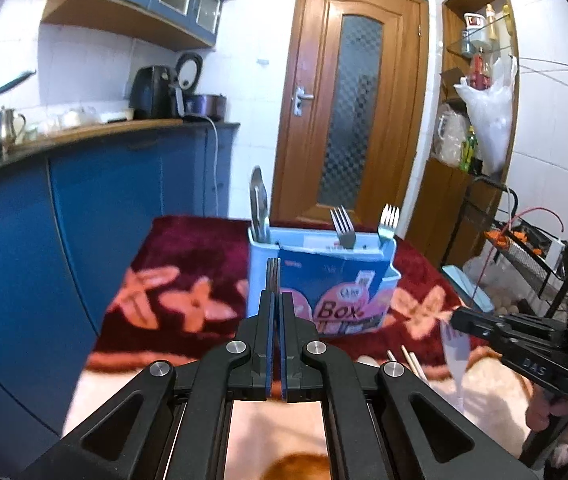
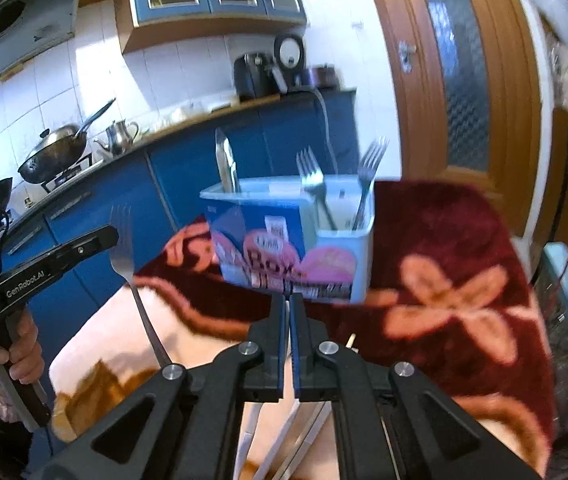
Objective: Organize utensils
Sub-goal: 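Lift and carry the silver fork with the left tool while the right tool carries the plastic fork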
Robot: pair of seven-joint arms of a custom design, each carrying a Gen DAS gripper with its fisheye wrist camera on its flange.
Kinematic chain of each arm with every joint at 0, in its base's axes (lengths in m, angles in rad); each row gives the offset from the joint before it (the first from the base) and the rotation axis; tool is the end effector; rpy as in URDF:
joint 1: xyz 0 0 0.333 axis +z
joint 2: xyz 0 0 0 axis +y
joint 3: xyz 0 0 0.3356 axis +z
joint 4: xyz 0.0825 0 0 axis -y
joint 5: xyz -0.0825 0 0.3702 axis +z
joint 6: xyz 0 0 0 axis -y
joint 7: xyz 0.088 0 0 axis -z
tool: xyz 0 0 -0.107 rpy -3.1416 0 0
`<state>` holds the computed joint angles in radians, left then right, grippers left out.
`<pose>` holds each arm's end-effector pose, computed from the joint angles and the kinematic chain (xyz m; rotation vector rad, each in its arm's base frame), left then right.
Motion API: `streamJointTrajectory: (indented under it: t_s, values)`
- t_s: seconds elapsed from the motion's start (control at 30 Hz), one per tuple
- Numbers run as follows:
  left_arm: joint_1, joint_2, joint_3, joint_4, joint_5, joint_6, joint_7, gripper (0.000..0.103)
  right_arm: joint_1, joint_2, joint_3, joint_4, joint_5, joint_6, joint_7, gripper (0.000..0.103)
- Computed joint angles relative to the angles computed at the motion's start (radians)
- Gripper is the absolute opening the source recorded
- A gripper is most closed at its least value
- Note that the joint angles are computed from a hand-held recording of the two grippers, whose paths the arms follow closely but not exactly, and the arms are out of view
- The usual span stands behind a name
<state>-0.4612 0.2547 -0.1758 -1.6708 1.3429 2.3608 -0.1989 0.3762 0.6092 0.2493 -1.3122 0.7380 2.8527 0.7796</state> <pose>0.5517 -0.3769 0.5369 -1.7424 1.2463 -0.9322 0.6744 0.3699 0.5092 -1.8867 0.8946 -0.2951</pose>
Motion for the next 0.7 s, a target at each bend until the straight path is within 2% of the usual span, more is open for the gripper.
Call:
streamJointTrajectory:
  t_s: [0.2,0.27,0.57,0.7]
  values:
    - [-0.010,-0.029,0.000,0.006,0.048,-0.068,-0.015,0.002,-0.002,-0.028,0.033,-0.040,0.045,0.167,-0.054,0.003]
    - [-0.014,-0.036,-0.002,0.015,0.074,-0.109,-0.013,0.002,0.002,-0.026,0.032,-0.035,0.044,0.197,-0.050,0.003]
    - [-0.027,-0.012,0.005,0.115,0.166,-0.257,0.032,0.002,0.044,-0.002,-0.024,0.016,-0.025,0.246,0.054,0.003]
    - [-0.037,0.005,0.022,0.164,0.207,-0.309,0.049,0.002,0.037,0.007,-0.011,0.028,-0.047,0.264,0.069,0.003]
